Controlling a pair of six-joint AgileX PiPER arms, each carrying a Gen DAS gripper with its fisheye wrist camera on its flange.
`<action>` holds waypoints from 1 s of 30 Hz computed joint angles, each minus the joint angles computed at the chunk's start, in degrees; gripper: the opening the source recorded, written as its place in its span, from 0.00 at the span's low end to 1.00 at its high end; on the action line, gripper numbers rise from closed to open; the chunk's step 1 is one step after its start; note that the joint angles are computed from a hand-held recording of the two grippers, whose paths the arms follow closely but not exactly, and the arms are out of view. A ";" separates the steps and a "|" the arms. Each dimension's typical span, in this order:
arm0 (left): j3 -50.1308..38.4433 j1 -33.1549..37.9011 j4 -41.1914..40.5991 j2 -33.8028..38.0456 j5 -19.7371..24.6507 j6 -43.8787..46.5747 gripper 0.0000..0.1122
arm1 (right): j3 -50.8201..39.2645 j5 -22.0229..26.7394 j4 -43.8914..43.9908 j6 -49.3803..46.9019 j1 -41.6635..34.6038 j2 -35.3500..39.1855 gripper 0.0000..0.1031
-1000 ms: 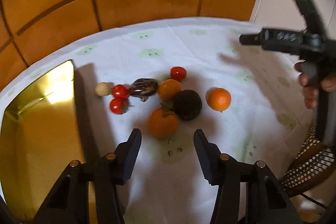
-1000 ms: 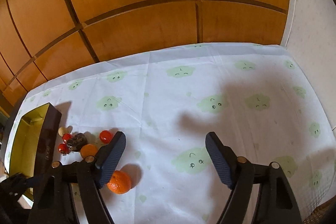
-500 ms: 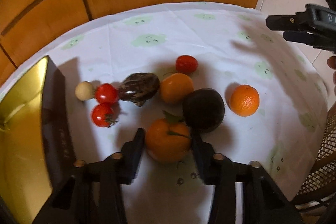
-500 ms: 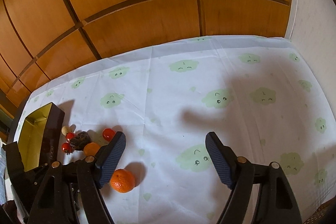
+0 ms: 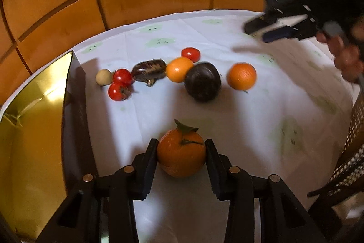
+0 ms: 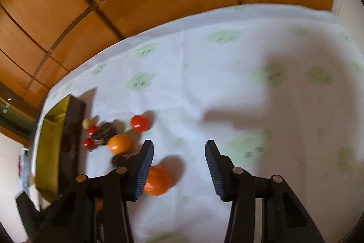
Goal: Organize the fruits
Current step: 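Grasp the red tomato with the right tool while the left tool holds the tangerine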
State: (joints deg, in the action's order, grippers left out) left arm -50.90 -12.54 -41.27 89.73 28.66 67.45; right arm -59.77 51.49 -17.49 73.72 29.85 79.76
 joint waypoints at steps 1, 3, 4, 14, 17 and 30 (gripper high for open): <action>0.63 0.06 -1.15 -0.28 -0.59 1.34 0.36 | -1.14 0.27 -0.08 -0.35 0.44 1.13 0.45; 0.22 0.38 -1.81 -0.05 0.09 1.39 0.36 | -3.85 0.20 0.76 -2.48 0.44 3.76 0.45; 0.10 0.42 -2.23 0.21 0.19 1.74 0.36 | -5.10 -0.19 1.84 -4.08 -0.08 5.11 0.45; 1.82 0.93 -6.42 -0.02 -0.79 6.18 0.37 | -19.06 1.02 9.58 -16.02 -5.92 20.83 0.45; 1.13 2.41 -7.41 0.91 1.65 6.08 0.37 | -23.22 3.84 10.10 -19.01 -6.05 24.15 0.45; 1.24 3.33 -8.41 0.44 2.74 7.09 0.37 | -23.79 8.83 6.70 -19.46 -4.92 25.98 0.29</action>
State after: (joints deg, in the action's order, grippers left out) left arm -49.66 -9.21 -49.68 90.17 31.41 74.54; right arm -83.56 60.32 -10.78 54.25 24.93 105.75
